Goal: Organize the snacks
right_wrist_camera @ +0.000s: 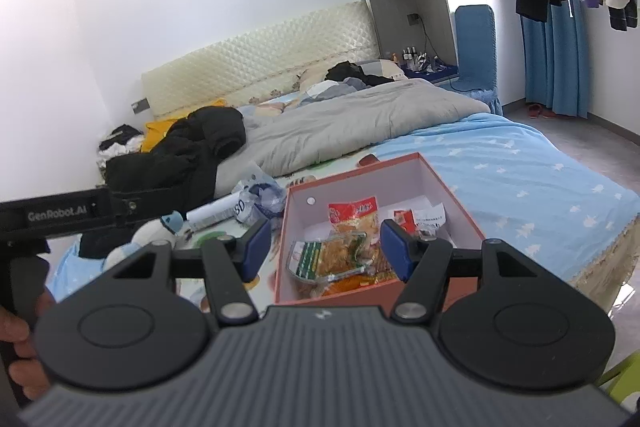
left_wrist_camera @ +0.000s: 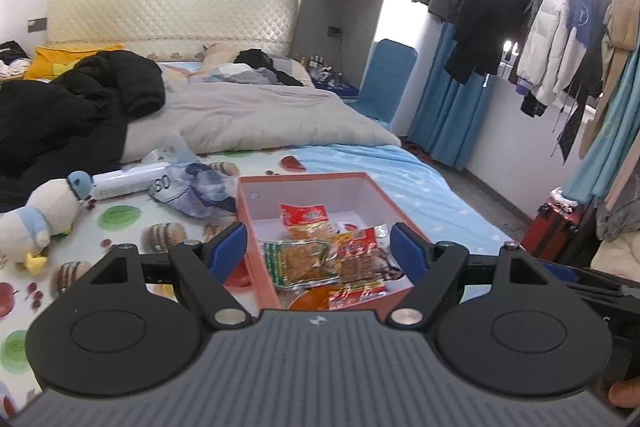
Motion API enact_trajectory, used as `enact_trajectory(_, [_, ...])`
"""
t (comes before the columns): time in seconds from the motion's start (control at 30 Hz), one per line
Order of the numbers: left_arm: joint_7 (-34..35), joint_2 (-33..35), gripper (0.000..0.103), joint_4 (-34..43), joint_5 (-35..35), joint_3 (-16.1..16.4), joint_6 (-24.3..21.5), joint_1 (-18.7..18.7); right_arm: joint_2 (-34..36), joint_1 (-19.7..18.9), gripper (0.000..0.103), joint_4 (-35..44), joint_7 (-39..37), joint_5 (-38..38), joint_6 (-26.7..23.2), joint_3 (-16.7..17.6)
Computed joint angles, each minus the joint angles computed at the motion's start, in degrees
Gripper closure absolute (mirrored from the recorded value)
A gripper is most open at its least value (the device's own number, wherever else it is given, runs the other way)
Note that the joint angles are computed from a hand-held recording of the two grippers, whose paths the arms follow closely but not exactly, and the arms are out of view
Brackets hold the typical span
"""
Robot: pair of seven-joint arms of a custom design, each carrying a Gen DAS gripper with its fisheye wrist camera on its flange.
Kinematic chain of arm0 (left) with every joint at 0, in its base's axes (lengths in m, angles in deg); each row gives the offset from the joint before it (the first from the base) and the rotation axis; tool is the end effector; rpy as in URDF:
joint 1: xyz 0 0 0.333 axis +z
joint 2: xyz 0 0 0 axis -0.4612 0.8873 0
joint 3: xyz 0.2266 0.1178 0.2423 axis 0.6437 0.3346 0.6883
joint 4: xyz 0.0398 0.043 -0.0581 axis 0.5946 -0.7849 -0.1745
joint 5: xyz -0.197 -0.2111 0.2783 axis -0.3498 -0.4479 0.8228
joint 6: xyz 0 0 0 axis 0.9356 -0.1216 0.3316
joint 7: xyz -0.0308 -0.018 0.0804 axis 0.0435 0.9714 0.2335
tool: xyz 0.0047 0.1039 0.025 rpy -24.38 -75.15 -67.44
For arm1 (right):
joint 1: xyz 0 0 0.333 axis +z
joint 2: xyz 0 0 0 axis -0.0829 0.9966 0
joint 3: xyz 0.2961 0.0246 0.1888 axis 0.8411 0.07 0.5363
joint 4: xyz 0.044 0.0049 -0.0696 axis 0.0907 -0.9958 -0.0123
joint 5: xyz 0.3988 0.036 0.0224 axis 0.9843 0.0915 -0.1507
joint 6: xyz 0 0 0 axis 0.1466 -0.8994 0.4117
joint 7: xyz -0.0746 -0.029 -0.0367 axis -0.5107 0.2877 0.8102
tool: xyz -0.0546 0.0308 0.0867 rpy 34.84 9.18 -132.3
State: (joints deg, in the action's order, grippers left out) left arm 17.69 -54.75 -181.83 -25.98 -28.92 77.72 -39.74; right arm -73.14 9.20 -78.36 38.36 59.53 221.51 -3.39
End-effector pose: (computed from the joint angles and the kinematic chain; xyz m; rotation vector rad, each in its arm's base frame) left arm 0.4921 -0.2851 0.7553 -1.6270 1.6264 -1.1563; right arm 0.5154 0.0633 0.7018 -1.4851 1.3908 -0.6260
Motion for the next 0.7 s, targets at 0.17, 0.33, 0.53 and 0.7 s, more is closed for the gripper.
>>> enact_trajectory(0.17, [-2.78,-2.30,0.021,-3.03,0.28,-0.53,-0.90,0.09,-1.52,-0.87,0.039,-1.99,1.01,-1.48,-1.11,0.25])
enact_trajectory(0.33, [-4.43,-3.72,0.021,-4.84,0.60,-1.17,-2.01,0.08,-2.69,-0.70,0.039,-3.75,0.86,-1.51,-2.75,-0.23])
enact_trajectory(0.53, [-5.45,-5.09,0.021,-6.27,1.13,-1.62,-2.58,0.06,-4.15,-0.09,0.039,-5.59,-0.40,-0.74,-1.74,-0.69])
enact_trajectory(0.7, [-6.01,-5.78,0.021,-6.58,1.58,-1.85,-2.92,0.17,-4.70,0.98,0.039,-6.08,-1.86,0.48,-1.35,-1.40])
